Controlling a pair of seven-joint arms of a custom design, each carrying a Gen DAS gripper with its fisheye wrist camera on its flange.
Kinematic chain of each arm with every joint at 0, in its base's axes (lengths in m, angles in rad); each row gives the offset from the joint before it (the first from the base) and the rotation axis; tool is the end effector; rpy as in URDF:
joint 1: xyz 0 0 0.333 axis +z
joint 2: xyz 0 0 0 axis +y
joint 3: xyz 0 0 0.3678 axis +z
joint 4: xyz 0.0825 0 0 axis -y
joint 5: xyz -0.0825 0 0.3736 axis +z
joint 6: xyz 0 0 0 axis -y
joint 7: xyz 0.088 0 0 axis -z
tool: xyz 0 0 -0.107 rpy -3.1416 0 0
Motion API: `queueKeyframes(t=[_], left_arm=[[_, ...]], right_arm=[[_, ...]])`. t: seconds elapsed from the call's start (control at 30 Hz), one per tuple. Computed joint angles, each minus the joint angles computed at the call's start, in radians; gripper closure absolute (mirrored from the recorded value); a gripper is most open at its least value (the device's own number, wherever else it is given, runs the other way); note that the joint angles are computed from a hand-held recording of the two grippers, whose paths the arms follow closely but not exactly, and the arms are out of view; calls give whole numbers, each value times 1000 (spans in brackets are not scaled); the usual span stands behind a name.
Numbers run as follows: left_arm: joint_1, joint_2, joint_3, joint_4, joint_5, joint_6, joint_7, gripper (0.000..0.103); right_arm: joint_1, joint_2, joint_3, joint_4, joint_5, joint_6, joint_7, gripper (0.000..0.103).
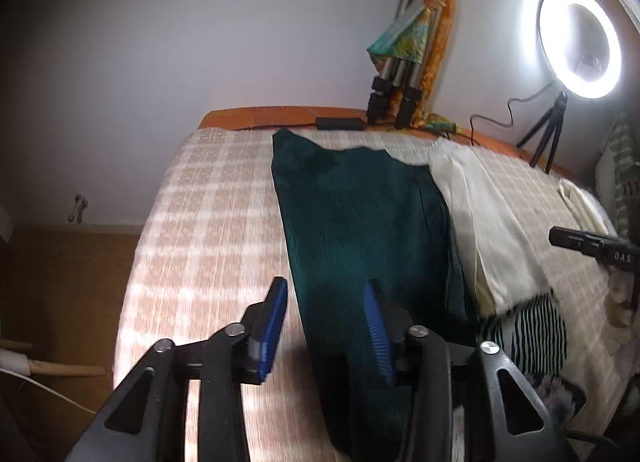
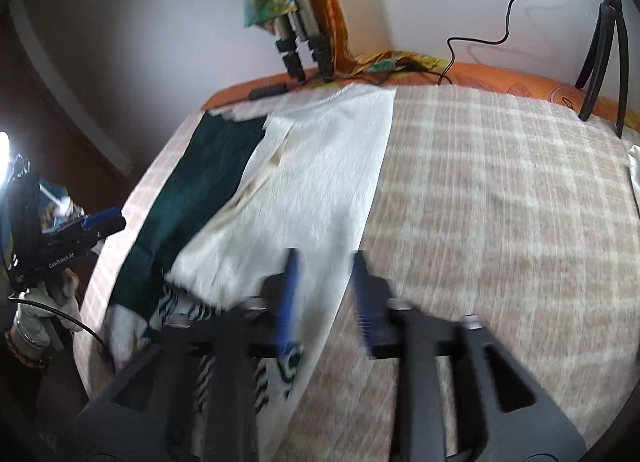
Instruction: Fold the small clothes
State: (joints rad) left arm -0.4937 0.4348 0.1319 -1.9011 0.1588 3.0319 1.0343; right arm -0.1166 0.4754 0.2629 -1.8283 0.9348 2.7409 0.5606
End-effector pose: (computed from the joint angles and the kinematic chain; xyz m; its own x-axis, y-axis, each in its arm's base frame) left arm 0.6379 -0.2677 0.4077 -0.0707 -0.9822 0.1742 -0.7799 -0.0544 -0.6235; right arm 0.6879 0.0455 0.3678 0.3779 -0.8753 -0.3017 -0.7862 -0.1313 -0.6038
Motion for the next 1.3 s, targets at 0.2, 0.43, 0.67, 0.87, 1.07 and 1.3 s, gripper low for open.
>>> queueKeyframes(t=[0.2, 0.43, 0.67, 0.87, 1.07, 1.3], left_arm=[[153, 112, -141, 186, -112, -55, 126, 45], [204, 283, -169, 452, -187, -160, 183, 44], [222, 415, -187, 655, -224, -249, 203, 44], [210, 484, -168, 761, -208, -303, 185, 59], [201, 486, -154, 747, -179, -255, 159, 101], [189, 356, -148, 538, -180, -100, 197, 103]], right_arm=[[26, 144, -30, 214, -94, -46, 148, 46], [52, 326, -44, 494, -285, -125, 389, 46], [69, 484, -28, 762, -438, -214, 547, 46], [85, 538, -19, 856, -512, -230, 582, 49], [104, 531, -30, 844, -565, -221, 599, 95], [31, 403, 70, 624, -511, -68, 480, 98]])
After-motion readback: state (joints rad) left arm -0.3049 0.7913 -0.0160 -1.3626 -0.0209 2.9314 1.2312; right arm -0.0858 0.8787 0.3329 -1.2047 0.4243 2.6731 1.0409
